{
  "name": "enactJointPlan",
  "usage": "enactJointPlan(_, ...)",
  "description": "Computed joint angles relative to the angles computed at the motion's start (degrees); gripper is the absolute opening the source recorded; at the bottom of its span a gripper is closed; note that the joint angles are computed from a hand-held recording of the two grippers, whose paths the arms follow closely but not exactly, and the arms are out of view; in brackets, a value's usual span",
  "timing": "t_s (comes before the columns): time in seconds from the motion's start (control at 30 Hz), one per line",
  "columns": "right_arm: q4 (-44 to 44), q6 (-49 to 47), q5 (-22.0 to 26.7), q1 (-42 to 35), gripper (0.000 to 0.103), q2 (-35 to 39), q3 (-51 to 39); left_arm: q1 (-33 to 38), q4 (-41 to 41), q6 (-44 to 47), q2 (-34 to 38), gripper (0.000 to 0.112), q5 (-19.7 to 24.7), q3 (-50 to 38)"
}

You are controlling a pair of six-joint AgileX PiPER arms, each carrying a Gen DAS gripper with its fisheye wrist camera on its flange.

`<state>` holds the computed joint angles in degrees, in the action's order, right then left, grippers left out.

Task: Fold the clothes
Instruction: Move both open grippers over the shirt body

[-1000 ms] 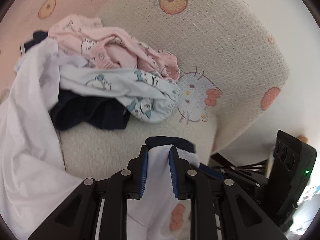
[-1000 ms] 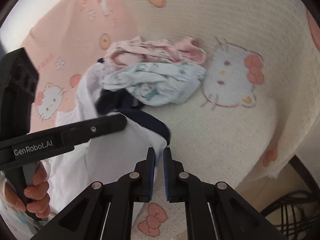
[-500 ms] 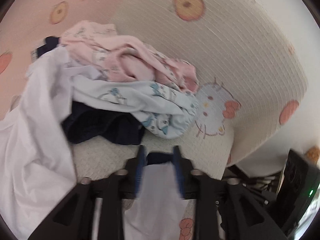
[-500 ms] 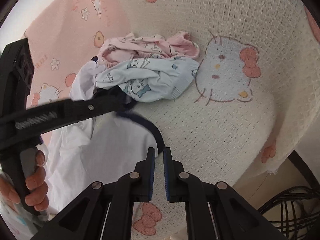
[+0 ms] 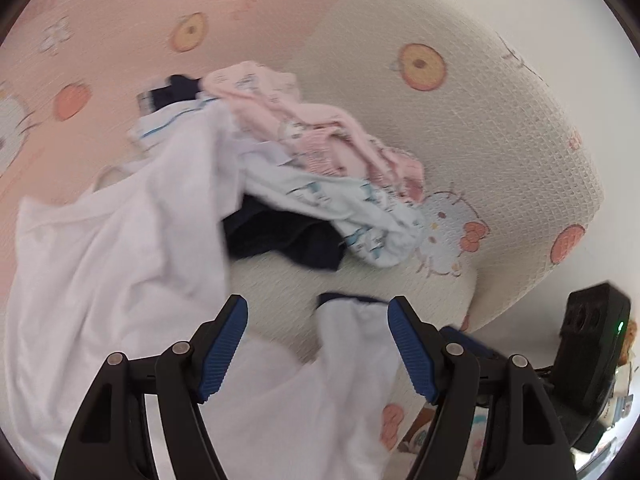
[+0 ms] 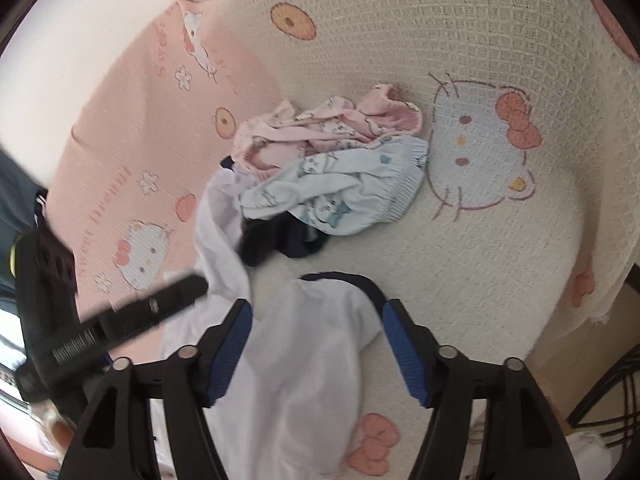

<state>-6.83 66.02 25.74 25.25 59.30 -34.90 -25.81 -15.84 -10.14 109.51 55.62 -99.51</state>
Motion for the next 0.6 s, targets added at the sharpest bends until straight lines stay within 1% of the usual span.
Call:
enactJointPlan(0.07,2.49,-1.85,-1.04,0.07,0.07,0.56,-0.84,1.01,-0.29,-0.52,-2.63,0.071,-1.4,4.07)
enactJointPlan(0.17,3.82,-2.9,-1.8,1.45,0.07,2.2,-3.18,3.77,-3.07,0.7,-6.84,0.071,-3.27,10.15)
enactJointPlan(0.3,-1.66,1.52,-1.23,6.13,0.072,5.19,-6.71,6.35,-4.85,1.73,-9.9,0.071,-3.83,14.26)
enactJointPlan(0.4,-2.97,1.1,-0.64,8.83,0.073,8.1,-9.5,8.04,-6.07,3.3,-11.79,0.071,-4.47,16.81)
enactJointPlan(0.47,-3.41,0.96,-1.17,9.95,0.073,10.16,-11.12,9.54,-7.33,5.04,-12.68,0.071,-4.74,18.23)
enactJointPlan(0.5,-2.8,0.19,-1.31,10.22,0.073,11.19,-12.02,10.46,-7.8,5.78,-12.79,0.071,-4.38,18.48)
enactJointPlan(0.57,2.99,-6.22,-1.68,9.28,0.073,14.07,-14.69,12.36,-8.59,7.18,-12.84,0.071,-3.49,18.77)
enactJointPlan(0.6,4.53,-8.37,-2.22,9.0,0.073,15.43,-15.7,13.29,-8.52,7.33,-13.04,0.071,-3.32,19.02)
